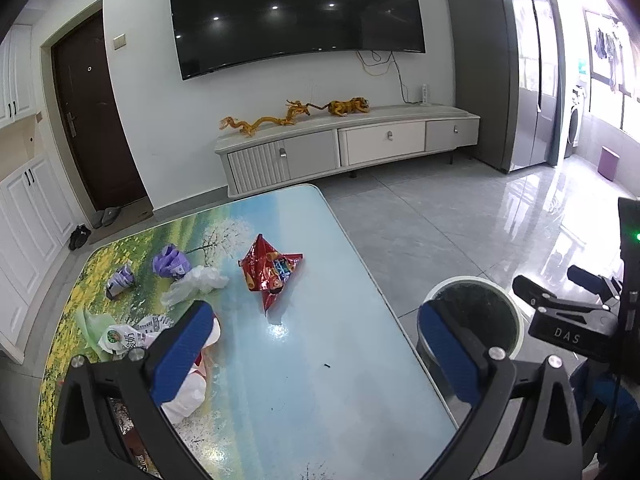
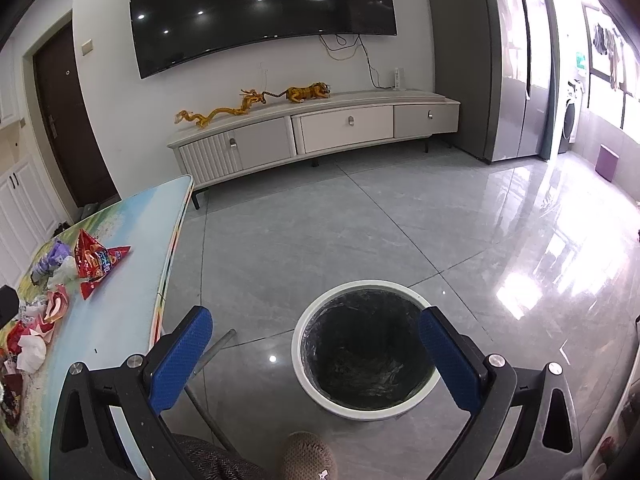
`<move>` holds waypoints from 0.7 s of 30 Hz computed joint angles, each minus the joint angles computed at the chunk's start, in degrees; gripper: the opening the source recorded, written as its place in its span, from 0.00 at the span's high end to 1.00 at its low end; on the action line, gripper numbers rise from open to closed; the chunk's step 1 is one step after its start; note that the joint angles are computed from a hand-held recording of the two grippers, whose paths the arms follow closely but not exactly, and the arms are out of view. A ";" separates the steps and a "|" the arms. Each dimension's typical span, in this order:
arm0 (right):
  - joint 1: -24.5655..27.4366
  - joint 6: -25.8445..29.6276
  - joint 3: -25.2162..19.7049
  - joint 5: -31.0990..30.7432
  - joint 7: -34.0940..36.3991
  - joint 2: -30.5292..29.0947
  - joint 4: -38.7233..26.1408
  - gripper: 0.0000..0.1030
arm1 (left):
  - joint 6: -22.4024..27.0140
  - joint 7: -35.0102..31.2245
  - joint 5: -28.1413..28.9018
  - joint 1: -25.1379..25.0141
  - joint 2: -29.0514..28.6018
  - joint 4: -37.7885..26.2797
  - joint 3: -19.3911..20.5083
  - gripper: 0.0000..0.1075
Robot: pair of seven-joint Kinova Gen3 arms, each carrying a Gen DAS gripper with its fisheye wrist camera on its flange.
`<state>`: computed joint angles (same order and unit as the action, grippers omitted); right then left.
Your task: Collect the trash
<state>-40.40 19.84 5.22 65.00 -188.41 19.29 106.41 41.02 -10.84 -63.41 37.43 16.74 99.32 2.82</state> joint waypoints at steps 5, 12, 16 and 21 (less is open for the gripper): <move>-1.73 3.93 -0.34 4.10 -5.29 -1.05 -0.09 0.00 | -2.07 0.87 -0.92 -0.77 -2.62 3.38 0.06 0.04; -0.43 6.87 -4.94 8.12 -10.30 -2.85 0.16 0.00 | -2.97 9.66 -9.74 -2.69 -7.94 10.95 1.87 0.04; -0.18 10.32 -8.21 4.38 -5.62 -3.29 -1.98 0.00 | -4.33 13.80 -12.74 -5.85 -11.60 15.54 3.45 0.04; -3.39 18.35 -10.43 1.58 -0.17 -3.20 -5.93 0.00 | -8.28 21.12 -17.72 -10.75 -16.56 21.76 4.97 0.04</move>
